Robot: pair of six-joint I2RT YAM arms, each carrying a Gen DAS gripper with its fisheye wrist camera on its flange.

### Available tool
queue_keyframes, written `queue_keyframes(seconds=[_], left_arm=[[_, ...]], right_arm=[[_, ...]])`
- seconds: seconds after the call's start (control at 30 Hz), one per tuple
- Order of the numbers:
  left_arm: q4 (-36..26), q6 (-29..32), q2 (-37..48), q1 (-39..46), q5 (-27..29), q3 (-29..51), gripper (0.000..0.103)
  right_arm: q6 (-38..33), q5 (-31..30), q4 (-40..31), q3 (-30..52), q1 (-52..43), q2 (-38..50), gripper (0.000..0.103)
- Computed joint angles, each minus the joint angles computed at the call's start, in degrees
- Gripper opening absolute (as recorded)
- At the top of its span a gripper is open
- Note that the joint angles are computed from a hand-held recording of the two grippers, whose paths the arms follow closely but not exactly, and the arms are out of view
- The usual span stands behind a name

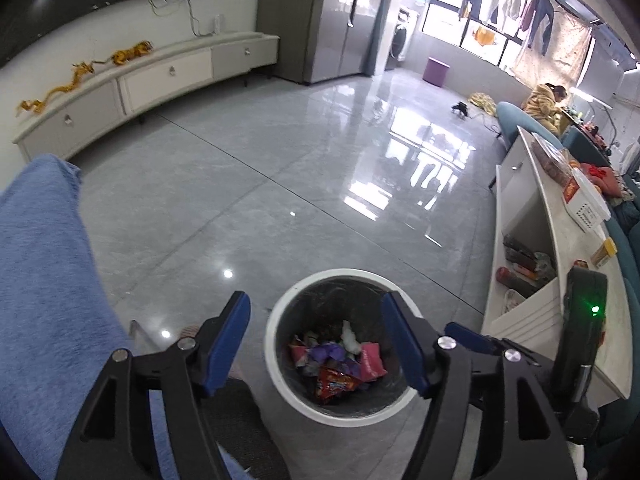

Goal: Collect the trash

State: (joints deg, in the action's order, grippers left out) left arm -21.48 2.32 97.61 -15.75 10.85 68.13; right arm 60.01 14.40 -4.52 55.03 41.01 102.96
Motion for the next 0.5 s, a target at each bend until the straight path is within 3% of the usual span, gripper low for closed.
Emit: queue_keyframes(seconds=[0.5], left_arm=[[5.8, 3.3, -22.1, 6.9, -7.9, -17.1, 0.068]], right_arm=[[-5.0, 7.1, -11.9, 13.5, 7.9, 1.7, 0.058]])
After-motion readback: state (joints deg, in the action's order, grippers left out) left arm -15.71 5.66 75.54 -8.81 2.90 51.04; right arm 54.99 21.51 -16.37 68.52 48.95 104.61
